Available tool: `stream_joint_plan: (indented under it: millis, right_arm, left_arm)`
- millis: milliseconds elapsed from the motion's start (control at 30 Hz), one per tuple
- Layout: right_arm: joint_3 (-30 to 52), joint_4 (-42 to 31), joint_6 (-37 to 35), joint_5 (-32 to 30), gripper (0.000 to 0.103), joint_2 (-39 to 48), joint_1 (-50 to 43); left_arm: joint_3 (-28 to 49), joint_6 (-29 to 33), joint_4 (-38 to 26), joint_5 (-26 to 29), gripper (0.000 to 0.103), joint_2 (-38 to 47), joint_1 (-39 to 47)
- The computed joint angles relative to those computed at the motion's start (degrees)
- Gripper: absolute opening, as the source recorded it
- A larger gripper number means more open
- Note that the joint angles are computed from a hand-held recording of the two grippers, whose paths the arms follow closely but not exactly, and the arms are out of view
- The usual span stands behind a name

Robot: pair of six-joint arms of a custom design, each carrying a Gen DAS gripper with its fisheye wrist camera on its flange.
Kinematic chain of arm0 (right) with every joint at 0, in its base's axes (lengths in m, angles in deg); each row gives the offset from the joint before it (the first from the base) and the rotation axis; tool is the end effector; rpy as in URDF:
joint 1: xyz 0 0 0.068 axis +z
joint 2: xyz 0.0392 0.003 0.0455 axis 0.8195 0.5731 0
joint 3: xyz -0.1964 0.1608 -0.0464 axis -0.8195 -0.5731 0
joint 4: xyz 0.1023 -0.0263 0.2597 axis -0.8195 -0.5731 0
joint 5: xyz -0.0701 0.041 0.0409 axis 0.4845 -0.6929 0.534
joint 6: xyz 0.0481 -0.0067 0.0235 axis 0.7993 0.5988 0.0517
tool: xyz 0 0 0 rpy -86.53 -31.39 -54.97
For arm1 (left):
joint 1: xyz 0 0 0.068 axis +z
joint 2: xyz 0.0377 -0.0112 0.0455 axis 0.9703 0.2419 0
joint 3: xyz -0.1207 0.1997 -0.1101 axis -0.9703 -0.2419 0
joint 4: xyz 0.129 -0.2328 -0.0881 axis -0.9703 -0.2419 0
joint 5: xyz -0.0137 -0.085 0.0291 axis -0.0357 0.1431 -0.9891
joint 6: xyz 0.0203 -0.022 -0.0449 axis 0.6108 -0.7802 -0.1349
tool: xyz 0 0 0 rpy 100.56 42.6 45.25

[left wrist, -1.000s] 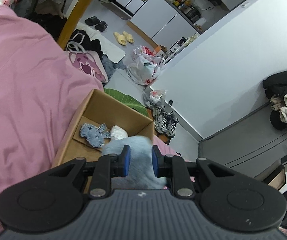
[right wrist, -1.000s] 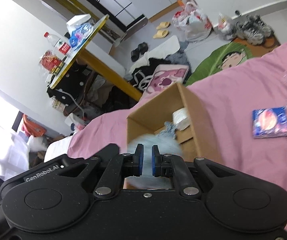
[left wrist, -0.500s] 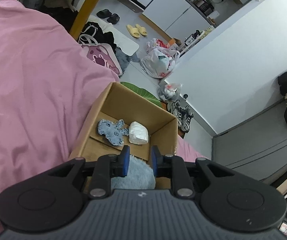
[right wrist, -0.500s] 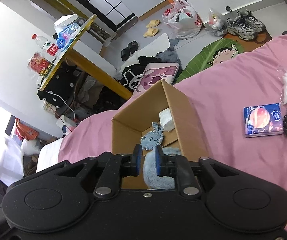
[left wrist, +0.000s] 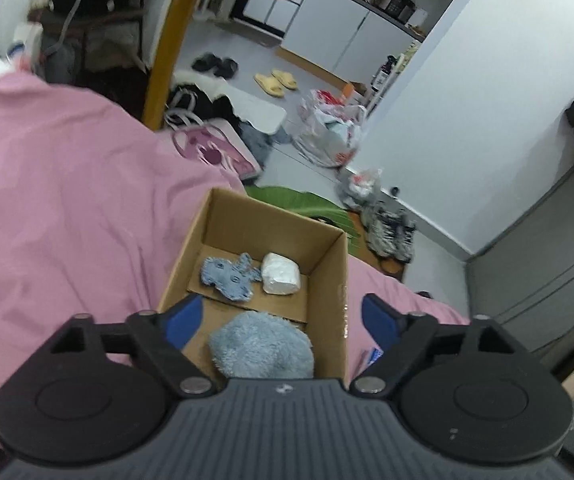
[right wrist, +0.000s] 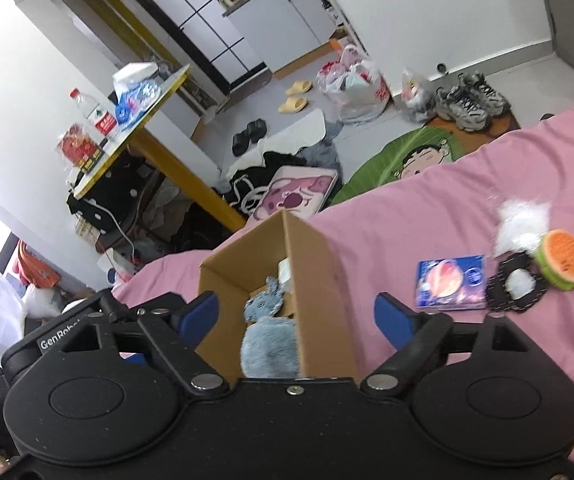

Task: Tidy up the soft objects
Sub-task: 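Move both tools back over the remaining items on the bed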

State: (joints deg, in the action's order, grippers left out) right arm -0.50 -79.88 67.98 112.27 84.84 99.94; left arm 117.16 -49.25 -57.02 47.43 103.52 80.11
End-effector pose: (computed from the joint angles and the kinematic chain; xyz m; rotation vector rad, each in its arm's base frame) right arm 0.2199 0.1970 0.2216 0.6948 2.1813 0.5461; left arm 0.3017 0.0074 0.2471 -0.0347 2.4413 -0.5211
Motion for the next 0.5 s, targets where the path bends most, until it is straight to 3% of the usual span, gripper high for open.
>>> stream_joint_plan:
  millis: [200, 500]
  right_arm:
    - [-5.35, -2.36, -2.01, 0.01, 0.102, -8.33, -0.27]
    - [-10.2, -7.44, -5.53, 0.89, 0.103, -18.24, 0.18]
  left_arm:
    - [-1.73, 0.57, -2.35, -4.54, 0.093, -4.22, -3.22]
    - [-4.41, 0.39, -3.47, -8.43, 0.094, -10.38, -7.88]
